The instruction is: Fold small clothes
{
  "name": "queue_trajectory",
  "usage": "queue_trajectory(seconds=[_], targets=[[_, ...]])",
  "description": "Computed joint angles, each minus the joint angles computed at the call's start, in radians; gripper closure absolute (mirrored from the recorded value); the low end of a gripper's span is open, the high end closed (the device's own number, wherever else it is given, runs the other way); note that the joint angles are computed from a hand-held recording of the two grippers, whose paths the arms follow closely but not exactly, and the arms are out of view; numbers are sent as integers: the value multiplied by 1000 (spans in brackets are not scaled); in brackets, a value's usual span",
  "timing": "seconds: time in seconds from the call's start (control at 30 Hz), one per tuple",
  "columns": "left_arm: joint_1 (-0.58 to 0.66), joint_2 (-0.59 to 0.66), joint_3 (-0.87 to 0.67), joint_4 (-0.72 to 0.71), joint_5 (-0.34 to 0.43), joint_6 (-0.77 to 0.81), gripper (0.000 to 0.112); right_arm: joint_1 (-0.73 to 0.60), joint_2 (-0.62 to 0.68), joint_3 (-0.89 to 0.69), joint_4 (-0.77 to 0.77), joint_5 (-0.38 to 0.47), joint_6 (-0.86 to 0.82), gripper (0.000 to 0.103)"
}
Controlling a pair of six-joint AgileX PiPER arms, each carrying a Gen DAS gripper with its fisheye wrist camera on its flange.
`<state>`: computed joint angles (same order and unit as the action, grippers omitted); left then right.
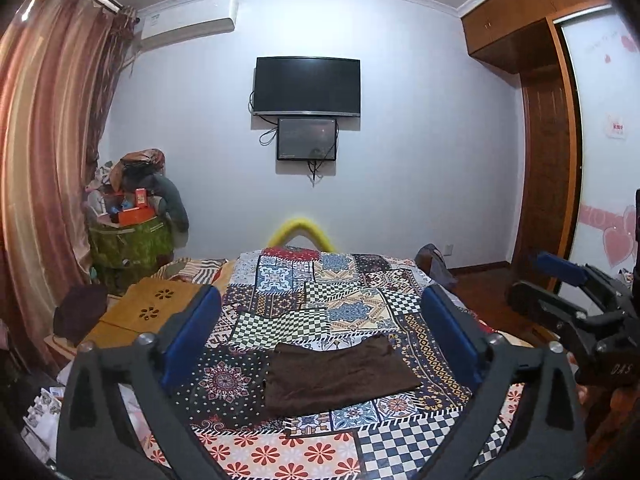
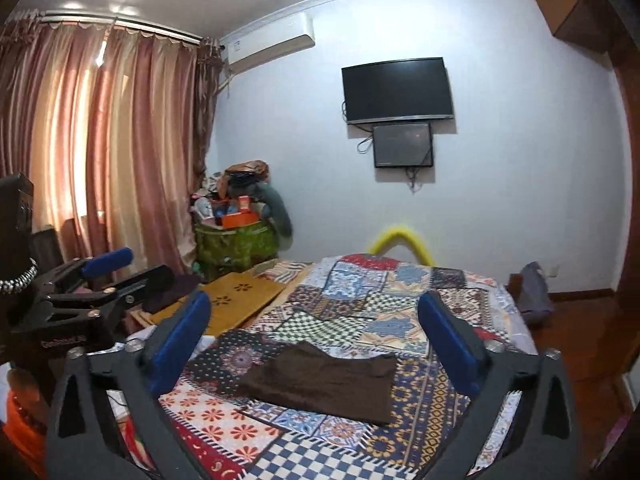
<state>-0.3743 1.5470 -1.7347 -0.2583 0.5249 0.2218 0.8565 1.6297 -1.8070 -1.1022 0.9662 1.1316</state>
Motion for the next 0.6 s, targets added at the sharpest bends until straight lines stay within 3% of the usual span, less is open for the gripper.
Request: queue_trajectory(seconds=[0.6], targets=[[-25, -35, 46, 48, -19, -41, 9, 27, -11, 13, -5, 41, 13, 0]])
